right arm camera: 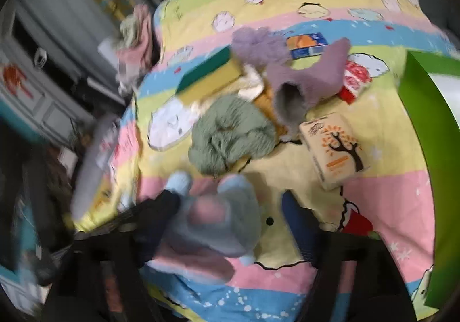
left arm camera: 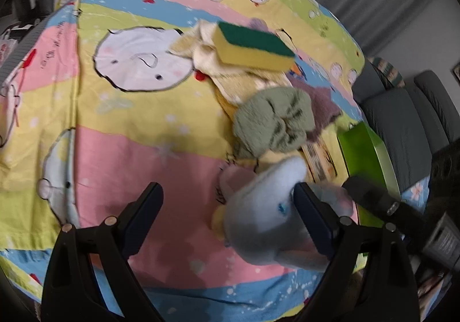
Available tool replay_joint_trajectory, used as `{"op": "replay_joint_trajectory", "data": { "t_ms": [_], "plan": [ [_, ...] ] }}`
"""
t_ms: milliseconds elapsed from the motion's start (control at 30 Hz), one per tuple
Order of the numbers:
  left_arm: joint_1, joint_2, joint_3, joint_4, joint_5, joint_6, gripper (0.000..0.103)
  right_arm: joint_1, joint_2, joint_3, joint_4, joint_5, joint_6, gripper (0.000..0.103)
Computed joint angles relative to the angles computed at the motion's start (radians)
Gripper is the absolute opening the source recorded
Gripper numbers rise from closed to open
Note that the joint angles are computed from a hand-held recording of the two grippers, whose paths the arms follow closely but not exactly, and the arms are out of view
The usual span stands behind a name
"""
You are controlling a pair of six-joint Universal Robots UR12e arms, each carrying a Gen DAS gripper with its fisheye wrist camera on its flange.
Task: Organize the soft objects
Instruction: 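Grasp the light-blue plush elephant with the right gripper and lift it, then carry the elephant into the green-rimmed box and open the right gripper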
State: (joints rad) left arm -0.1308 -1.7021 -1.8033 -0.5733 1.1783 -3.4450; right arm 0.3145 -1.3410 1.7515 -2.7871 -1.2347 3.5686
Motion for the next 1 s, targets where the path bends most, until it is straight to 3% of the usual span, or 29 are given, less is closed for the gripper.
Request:
{"op": "replay_joint_trajectory", "data": {
  "t_ms": [67, 167, 200, 267, 300, 400, 467, 600, 833, 1000],
  "plan": [
    [-0.002, -0.001, 0.002, -0.018, -0.02, 0.02, 0.091, -0.018, -0.005, 0.019, -0.048, 0.027, 0.047, 0.083],
    [-0.01, -0.001, 0.003, -0.04, -0.038, 0.062, 0.091, -0.034, -0.003, 0.025, -0.039, 0.051, 0.081, 0.083],
    [-0.018, -0.002, 0.005, -0.054, -0.027, 0.076, 0.089, -0.042, 0.002, 0.023, -0.021, 0.093, 0.082, 0.083],
    [-0.023, -0.006, 0.005, -0.068, -0.051, 0.092, 0.074, -0.054, 0.016, 0.013, 0.014, 0.169, 0.068, 0.083],
    [-0.025, -0.008, 0.003, -0.066, -0.073, 0.093, 0.073, -0.06, 0.028, 0.007, 0.028, 0.219, 0.055, 0.083],
    [-0.046, -0.008, -0.003, -0.012, -0.011, 0.12, 0.072, -0.067, 0.05, -0.002, 0.07, 0.284, 0.062, 0.083],
    [-0.046, -0.01, -0.005, -0.002, -0.009, 0.107, 0.07, -0.072, 0.064, -0.005, 0.079, 0.332, 0.057, 0.083],
    [-0.056, -0.009, -0.009, 0.051, 0.004, 0.102, 0.07, -0.092, 0.078, 0.012, 0.031, 0.432, 0.102, 0.079],
    [-0.077, -0.01, 0.002, 0.262, -0.061, 0.033, 0.07, -0.09, -0.005, 0.08, -0.182, 0.3, 0.098, 0.078],
    [-0.128, -0.054, 0.064, 0.335, -0.087, 0.067, 0.07, -0.108, -0.081, 0.138, -0.294, 0.142, 0.142, 0.078]
  ]
}}
